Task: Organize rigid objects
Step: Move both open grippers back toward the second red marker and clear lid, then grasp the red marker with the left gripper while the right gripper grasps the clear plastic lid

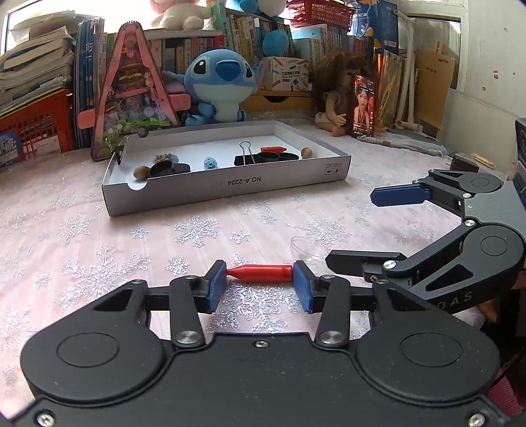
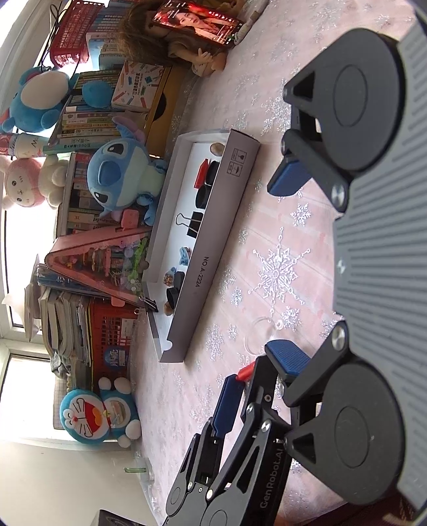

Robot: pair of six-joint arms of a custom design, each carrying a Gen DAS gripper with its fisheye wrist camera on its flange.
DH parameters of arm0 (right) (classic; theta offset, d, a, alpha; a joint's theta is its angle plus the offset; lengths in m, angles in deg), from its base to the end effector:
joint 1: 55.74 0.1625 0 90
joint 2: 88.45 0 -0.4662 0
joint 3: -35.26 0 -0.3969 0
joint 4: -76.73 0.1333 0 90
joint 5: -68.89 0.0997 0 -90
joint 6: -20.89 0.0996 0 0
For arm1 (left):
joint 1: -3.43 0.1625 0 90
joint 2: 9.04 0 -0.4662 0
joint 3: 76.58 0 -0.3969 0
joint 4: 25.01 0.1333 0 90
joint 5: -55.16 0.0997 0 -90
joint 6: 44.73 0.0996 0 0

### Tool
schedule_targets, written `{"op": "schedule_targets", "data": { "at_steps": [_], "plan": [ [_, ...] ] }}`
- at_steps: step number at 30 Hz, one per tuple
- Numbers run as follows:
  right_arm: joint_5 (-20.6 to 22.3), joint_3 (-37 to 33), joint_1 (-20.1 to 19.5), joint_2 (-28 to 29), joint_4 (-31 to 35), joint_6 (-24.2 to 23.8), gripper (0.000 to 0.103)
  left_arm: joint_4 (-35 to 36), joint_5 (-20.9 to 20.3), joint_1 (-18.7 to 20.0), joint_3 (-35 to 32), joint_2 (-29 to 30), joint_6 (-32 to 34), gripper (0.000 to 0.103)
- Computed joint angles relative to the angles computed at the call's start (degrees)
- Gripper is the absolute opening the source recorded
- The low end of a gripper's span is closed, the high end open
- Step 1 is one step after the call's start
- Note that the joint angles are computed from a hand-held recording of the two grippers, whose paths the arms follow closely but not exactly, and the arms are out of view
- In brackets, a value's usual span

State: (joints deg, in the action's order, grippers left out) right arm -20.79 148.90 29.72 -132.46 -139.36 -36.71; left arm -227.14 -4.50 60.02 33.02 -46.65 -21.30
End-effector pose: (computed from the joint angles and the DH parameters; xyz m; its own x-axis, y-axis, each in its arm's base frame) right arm 0.0850 -0.6202 0.1424 -0.5713 -0.4251 0.7021 -0.8185 0.3580 -0.4492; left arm -0.1901 -0.6217 0.0681 -0.6582 0.4404 -0.6107 0.7440 0.5047 -0.4380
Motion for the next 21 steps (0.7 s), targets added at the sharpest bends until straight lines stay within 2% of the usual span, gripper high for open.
{"op": "schedule_targets", "data": {
  "at_steps": [6,18,21],
  "plan": [
    [-0.1,0.0,0.3,-0.6,2.8,0.5,0.097,-1.6,0.9,-0.3,0.4,-0.1,0.3,0.042],
    [0.0,-1.3,1.6,-0.6,9.7,2.3,0.078,-2.9,3.4,0.0,0.0,-0.5,-0.3,0.042],
    [0.0,-1.5,1.7,-0.5,10.7,2.2,0.067,-2.8,3.6,0.0,-0.1,-0.4,-0.6,0.042]
  ]
}}
